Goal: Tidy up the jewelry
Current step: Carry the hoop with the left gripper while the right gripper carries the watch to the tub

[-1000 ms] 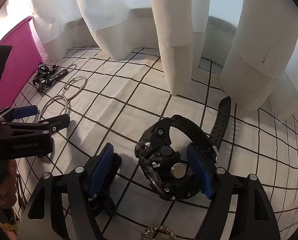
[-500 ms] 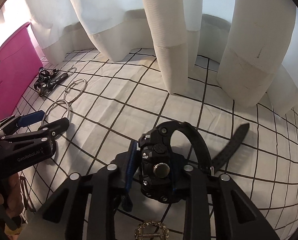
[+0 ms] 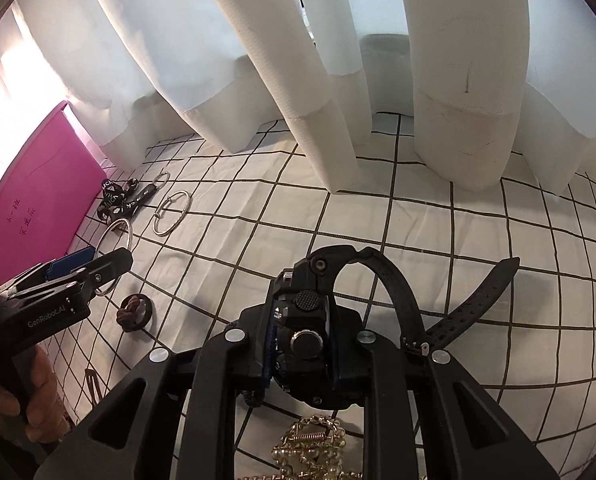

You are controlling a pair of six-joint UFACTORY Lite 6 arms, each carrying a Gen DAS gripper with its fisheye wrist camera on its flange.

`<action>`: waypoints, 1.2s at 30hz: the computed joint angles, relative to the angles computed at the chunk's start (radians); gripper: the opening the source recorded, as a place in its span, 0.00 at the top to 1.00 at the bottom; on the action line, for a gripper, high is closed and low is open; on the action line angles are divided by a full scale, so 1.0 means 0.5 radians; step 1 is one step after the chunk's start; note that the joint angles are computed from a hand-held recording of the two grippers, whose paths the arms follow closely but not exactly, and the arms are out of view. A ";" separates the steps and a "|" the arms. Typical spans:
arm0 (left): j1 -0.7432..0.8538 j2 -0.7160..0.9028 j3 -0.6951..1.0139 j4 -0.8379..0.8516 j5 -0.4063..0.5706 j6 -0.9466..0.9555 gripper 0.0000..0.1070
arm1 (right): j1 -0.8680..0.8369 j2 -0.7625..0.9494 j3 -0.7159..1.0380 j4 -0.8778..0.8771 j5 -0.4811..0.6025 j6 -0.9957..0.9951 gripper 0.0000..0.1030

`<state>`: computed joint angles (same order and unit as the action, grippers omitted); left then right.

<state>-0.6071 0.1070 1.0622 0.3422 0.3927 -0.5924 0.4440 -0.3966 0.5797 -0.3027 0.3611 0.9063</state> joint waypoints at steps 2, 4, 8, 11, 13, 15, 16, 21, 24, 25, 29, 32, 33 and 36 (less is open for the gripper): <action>-0.009 -0.055 -0.012 -0.053 0.028 0.046 0.35 | 0.001 -0.072 0.009 0.017 0.048 -0.026 0.81; -0.033 -0.125 -0.031 -0.062 0.067 0.037 0.35 | -0.002 -0.145 0.025 0.033 0.101 -0.058 0.81; -0.070 -0.251 -0.035 -0.026 0.156 -0.033 0.35 | -0.008 -0.258 0.098 0.080 0.202 -0.164 0.81; -0.086 -0.323 -0.007 -0.015 0.241 -0.084 0.35 | -0.034 -0.299 0.168 0.161 0.267 -0.300 0.81; -0.095 -0.391 0.004 0.012 0.296 -0.130 0.35 | -0.044 -0.339 0.200 0.204 0.296 -0.366 0.81; -0.110 -0.461 0.014 0.044 0.351 -0.179 0.35 | -0.031 -0.377 0.245 0.209 0.344 -0.407 0.81; -0.117 -0.494 0.023 0.063 0.386 -0.211 0.35 | -0.028 -0.385 0.267 0.217 0.355 -0.432 0.81; -0.137 -0.708 0.014 0.160 0.540 -0.373 0.35 | 0.040 -0.400 0.400 0.277 0.409 -0.549 0.81; -0.128 -0.858 0.014 0.222 0.672 -0.440 0.35 | 0.112 -0.306 0.518 0.306 0.375 -0.596 0.81; -0.117 -0.915 0.005 0.236 0.708 -0.451 0.35 | 0.140 -0.256 0.569 0.324 0.354 -0.614 0.81; 0.000 -1.104 0.060 0.235 0.873 -0.387 0.35 | 0.268 -0.029 0.840 0.345 0.303 -0.657 0.81; 0.177 -1.173 0.163 0.167 0.952 -0.219 0.35 | 0.357 0.213 1.136 0.387 0.279 -0.714 0.81; 0.258 -1.196 0.199 0.128 0.967 -0.136 0.35 | 0.383 0.307 1.251 0.407 0.271 -0.742 0.81; 0.585 -1.206 0.323 -0.072 0.955 0.206 0.35 | 0.460 0.624 1.649 0.457 0.264 -0.826 0.81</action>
